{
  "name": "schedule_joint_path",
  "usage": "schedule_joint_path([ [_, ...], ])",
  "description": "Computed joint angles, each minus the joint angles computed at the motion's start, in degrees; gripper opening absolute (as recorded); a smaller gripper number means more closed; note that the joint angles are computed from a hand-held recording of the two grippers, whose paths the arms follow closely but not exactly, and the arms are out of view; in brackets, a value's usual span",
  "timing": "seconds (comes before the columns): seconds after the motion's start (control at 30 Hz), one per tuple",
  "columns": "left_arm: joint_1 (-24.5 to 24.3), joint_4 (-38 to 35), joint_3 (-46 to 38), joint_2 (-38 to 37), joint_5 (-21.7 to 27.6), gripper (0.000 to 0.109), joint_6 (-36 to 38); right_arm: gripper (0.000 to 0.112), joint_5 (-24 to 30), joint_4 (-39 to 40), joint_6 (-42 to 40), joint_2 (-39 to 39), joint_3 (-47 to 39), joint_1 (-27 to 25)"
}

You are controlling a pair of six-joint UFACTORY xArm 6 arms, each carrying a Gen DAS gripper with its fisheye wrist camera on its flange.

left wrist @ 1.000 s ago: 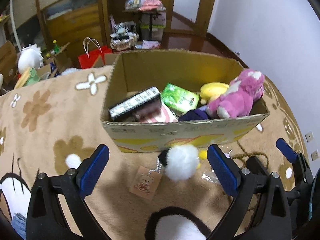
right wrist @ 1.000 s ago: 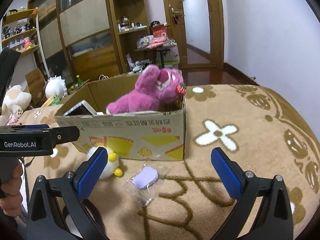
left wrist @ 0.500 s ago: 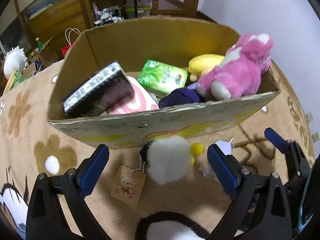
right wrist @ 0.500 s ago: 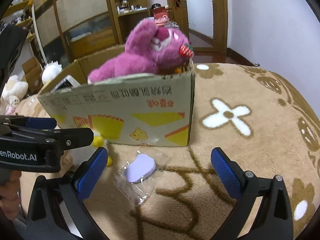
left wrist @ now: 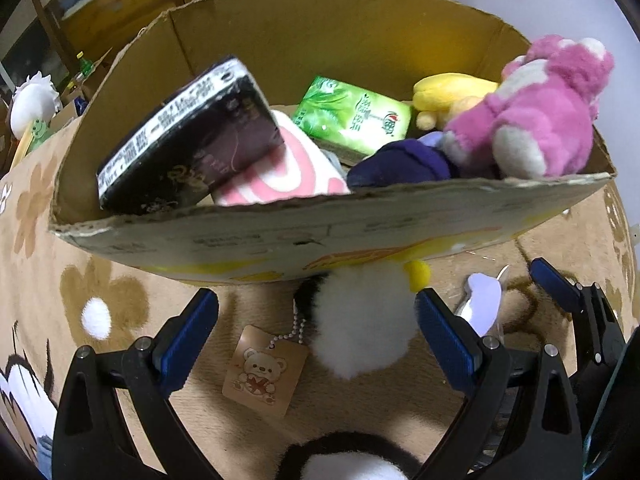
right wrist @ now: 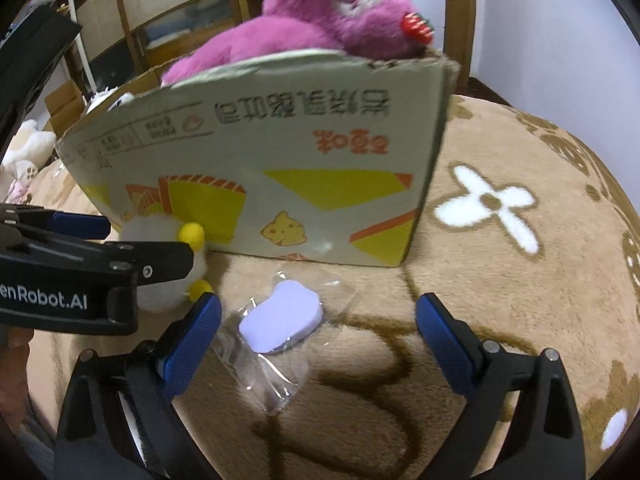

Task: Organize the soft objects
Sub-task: 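Lower the left tool onto the white pompom keychain while the right tool lowers onto the clear bag, then close the left tool on the pompom keychain while the right tool grips the clear bag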

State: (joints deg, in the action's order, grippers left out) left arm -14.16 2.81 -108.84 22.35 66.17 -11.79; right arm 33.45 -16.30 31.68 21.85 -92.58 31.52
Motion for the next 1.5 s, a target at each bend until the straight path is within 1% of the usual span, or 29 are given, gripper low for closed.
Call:
schedule_joint_path([
  [0.1, 0.5, -0.5, -2.3, 1.7, 1.6, 0.096, 0.5, 0.102, 0.1, 0.0, -0.7, 0.5, -0.5, 0.2],
  [0.17, 0.7, -0.5, -2.4, 2.1, 2.0, 0.091, 0.5, 0.102, 0.1, 0.1, -1.2, 0.8, -0.8, 0.3],
  [0.23, 0.9, -0.9, -3.7, 3.1, 3.3, 0.090, 0.5, 0.101, 0.4, 0.2, -1.8, 1.2, -1.2, 0.5],
  [0.27, 1.1, -0.9, -5.9, 4.6, 4.2, 0.090, 0.6, 0.100, 0.5, 0.1, -1.9, 1.4, -1.3, 0.5],
  [0.3, 1.1, -0.9, -6.2, 4.9, 4.4, 0.090, 0.6, 0.096, 1.1, -0.2, -1.9, 1.7, -1.7, 0.6],
  [0.33, 1.2, -1.0, -6.5, 5.2, 4.6, 0.088, 0.6, 0.095, 1.8, -0.4, -2.1, 2.3, -2.7, 0.6],
  [0.37, 1.4, -1.3, -6.0, 4.9, 4.4, 0.083, 0.6, 0.095, 2.0, -0.8, -2.1, 2.5, -2.9, 0.7],
  [0.43, 2.0, -2.9, -7.3, 5.9, 5.2, 0.079, 0.9, 0.093, 2.2, -0.8, -2.5, 2.9, -3.3, 0.9],
  [0.5, 2.6, -3.7, -5.1, 5.0, 4.5, 0.079, 1.1, 0.092, 2.5, -0.8, -2.6, 3.1, -3.5, 1.0],
  [0.53, 2.7, -3.6, -5.1, 5.1, 4.5, 0.078, 1.2, 0.088, 2.6, -0.9, -2.6, 3.2, -3.6, 1.0],
  [0.57, 2.8, -3.6, -5.2, 5.3, 4.6, 0.076, 1.3, 0.086, 2.7, -0.9, -2.7, 3.1, -3.6, 1.1],
  [0.6, 3.0, -4.0, -5.2, 5.3, 4.5, 0.074, 1.5, 0.082, 2.8, -0.9, -2.9, 3.2, -3.9, 1.2],
  [0.63, 3.4, -4.7, -5.2, 5.4, 4.5, 0.068, 2.0, 0.078, 3.0, -0.9, -3.1, 3.5, -4.3, 1.4],
  [0.7, 3.7, -6.0, -7.3, 6.5, 6.0, 0.064, 2.3, 0.076, 3.1, -1.3, -3.3, 3.6, -4.4, 1.7],
  [0.73, 3.8, -6.2, -7.5, 6.7, 6.1, 0.059, 2.3, 0.075, 3.3, -1.5, -3.0, 3.7, -4.7, 1.9],
  [0.87, 3.8, -6.2, -6.1, 5.9, 5.3, 0.048, 2.5, 0.068, 3.2, -1.6, -2.5, 4.1, -5.2, 2.7],
  [0.93, 3.9, -6.2, -5.5, 5.5, 4.7, 0.044, 2.5, 0.061, 3.4, -2.4, -1.9, 3.7, -5.2, 3.0],
  [1.0, 3.9, -6.1, -4.7, 5.0, 4.1, 0.042, 2.6, 0.059, 2.7, -2.1, -1.9, 2.5, -3.6, 2.8],
  [1.03, 3.8, -6.0, -4.3, 4.8, 3.8, 0.040, 2.8, 0.058, 1.9, -1.2, -3.1, 2.6, -3.2, 1.9],
  [1.07, 3.8, -5.8, -3.8, 4.5, 3.5, 0.039, 3.0, 0.058, 1.7, -0.9, -3.2, 2.4, -2.9, 1.7],
  [1.13, 3.3, -5.0, -0.6, 2.4, 1.9, 0.038, 2.9, 0.052, 1.2, -0.7, -3.3, 1.8, -2.1, 1.4],
  [1.33, 2.9, -3.7, 2.9, -0.3, 0.2, 0.034, 2.2, 0.046, 0.9, 0.5, -3.7, 0.2, -0.7, 0.9],
  [1.5, 3.1, -2.9, 7.3, -3.6, -2.1, 0.033, 0.8, 0.042, 0.1, 1.9, -3.8, -1.0, 0.8, 0.4],
])
